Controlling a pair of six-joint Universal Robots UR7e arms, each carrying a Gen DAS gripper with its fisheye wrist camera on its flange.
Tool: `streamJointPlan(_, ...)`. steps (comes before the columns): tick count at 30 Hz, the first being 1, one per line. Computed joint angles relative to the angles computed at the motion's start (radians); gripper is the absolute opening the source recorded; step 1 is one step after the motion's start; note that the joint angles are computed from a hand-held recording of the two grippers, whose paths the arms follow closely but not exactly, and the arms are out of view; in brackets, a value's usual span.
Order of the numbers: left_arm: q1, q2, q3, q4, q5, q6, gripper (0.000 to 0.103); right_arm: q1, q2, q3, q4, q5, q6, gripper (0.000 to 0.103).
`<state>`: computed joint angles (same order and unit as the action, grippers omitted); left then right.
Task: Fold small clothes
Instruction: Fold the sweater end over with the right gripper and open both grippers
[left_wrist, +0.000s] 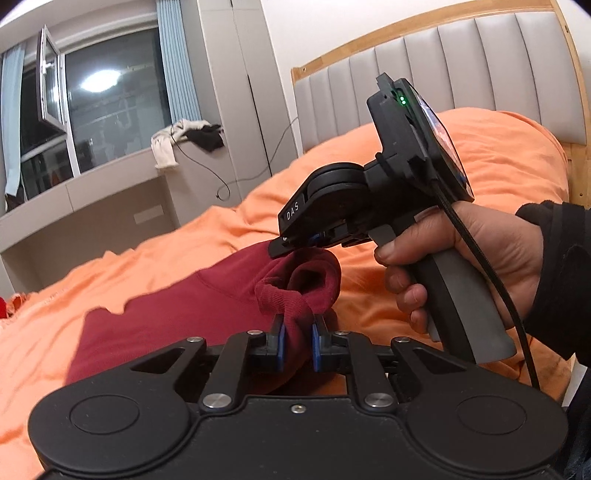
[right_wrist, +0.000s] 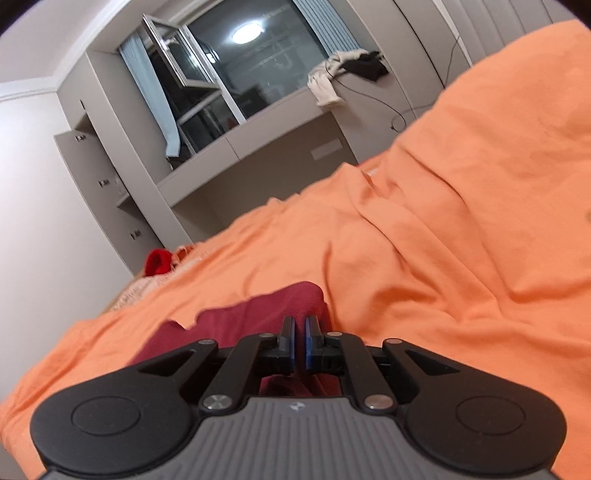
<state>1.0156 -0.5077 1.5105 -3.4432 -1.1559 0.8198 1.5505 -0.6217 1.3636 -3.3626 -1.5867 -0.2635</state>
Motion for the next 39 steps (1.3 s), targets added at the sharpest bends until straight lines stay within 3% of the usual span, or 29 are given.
streamJointPlan(5, 0.012, 0.002, -0.01, 0.043, -0.001, -0.019, 0.02, -0.003, -0.003, 0.001, 0.024, -0.025, 0.014, 0.015)
streamJointPlan(7, 0.018, -0.005, -0.013, 0.066, -0.009, -0.038, 0.024, -0.003, -0.005, 0.002, 0.031, -0.028, 0.014, 0.025)
streamJointPlan(9, 0.023, -0.016, -0.007, 0.076, -0.026, -0.052, 0.028, -0.002, -0.005, 0.003, 0.038, -0.028, 0.012, 0.041)
streamJointPlan(11, 0.029, -0.033, -0.001, 0.101, -0.049, -0.075, 0.038, 0.0, -0.005, 0.003, 0.046, -0.032, 0.005, 0.043)
streamJointPlan(12, 0.032, -0.042, 0.002, 0.115, -0.063, -0.093, 0.041, 0.001, -0.005, 0.002, 0.051, -0.034, 0.002, 0.048)
streamJointPlan(16, 0.042, -0.08, 0.011, 0.165, -0.117, -0.198, 0.069, 0.002, -0.004, 0.001, 0.056, -0.042, -0.004, 0.066)
streamJointPlan(21, 0.048, -0.124, 0.038, 0.144, -0.142, -0.279, 0.087, 0.0, -0.004, 0.003, 0.043, -0.041, -0.007, 0.091)
streamJointPlan(25, 0.042, -0.139, 0.047, 0.052, -0.084, -0.275, 0.1, -0.005, -0.019, 0.021, 0.053, -0.017, 0.008, 0.098)
streamJointPlan(30, 0.053, -0.134, -0.008, 0.01, 0.025, -0.29, 0.102, -0.007, -0.048, 0.059, 0.071, 0.03, -0.013, 0.103)
streamJointPlan(35, 0.09, -0.148, -0.069, 0.111, 0.08, -0.424, 0.102, -0.001, -0.081, 0.1, 0.096, 0.048, -0.088, 0.103)
streamJointPlan(39, 0.124, -0.169, -0.09, 0.227, 0.07, -0.541, 0.102, 0.01, -0.096, 0.12, 0.125, 0.019, -0.167, 0.103)
